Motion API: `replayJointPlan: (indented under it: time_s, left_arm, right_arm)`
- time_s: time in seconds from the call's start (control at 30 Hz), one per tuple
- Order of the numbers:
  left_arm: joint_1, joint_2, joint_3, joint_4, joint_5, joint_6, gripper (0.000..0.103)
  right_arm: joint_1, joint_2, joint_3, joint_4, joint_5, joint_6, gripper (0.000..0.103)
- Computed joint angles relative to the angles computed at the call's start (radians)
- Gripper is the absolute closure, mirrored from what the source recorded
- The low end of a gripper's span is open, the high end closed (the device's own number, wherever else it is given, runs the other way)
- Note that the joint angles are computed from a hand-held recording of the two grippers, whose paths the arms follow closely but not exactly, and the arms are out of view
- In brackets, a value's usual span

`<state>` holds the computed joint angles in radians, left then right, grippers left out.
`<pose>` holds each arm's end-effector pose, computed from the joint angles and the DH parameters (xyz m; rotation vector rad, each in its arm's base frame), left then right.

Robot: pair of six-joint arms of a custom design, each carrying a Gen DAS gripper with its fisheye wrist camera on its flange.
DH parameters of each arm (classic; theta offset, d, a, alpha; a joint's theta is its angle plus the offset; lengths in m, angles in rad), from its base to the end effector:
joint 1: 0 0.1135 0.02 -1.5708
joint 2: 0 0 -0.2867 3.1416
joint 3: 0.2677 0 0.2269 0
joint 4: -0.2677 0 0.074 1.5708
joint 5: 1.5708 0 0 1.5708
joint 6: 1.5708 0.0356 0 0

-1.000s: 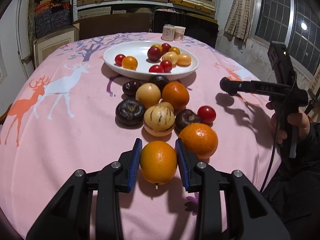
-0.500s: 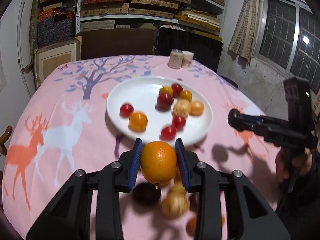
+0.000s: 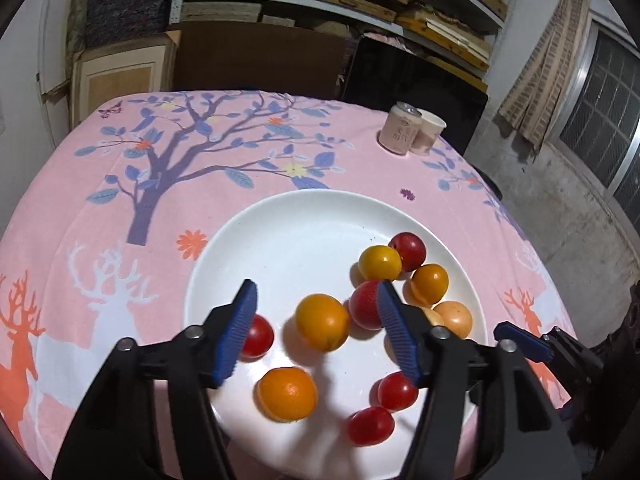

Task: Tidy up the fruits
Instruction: 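Place the orange and the purple fruit on the white plate, opening both grippers, then grasp a tangerine with the left gripper while the right gripper grasps a red tomato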

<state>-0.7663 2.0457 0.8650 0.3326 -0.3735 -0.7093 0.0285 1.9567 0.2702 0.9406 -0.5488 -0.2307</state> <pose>0.2689 -0.2408 0.1086 -0.1009 2.3577 -0.2693 0.2383 0.0254 0.0840 -0.5585 2.1677 0.5241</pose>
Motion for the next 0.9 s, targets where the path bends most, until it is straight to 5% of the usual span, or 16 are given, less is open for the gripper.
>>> replayJointPlan:
  time_s: [0.27,0.53,0.7,0.77,0.9]
  left_arm:
    - [-0.302,-0.137,-0.23,0.024,-0.216,-0.089,0.021]
    - [-0.738,-0.042,-0.155,-0.267,-0.386,-0.401,0.021]
    - [-0.81,0.064,-0.088,-0.326,-0.381,-0.531,0.021]
    - [-0.811,0.117,-0.043,-0.352,-0.384,-0.545,0.039]
    - [-0.799,0.152,-0.028,-0.291,-0.375,-0.513,0.056]
  right_arm:
    - [-0.19,-0.001,-0.055,-0.065,-0.192,-0.049,0.033]
    - [-0.439,-0.093,-0.18,-0.213,-0.291,-0.251,0.032]
    - [-0.577,-0.149,-0.246,-0.329,-0.308,-0.433,0.032]
    - [-0.614,-0.158,-0.255,-0.366,-0.311,-0.483,0.032]
    - [-0.676,-0.149,-0.264,-0.413,-0.318,-0.563,0.032]
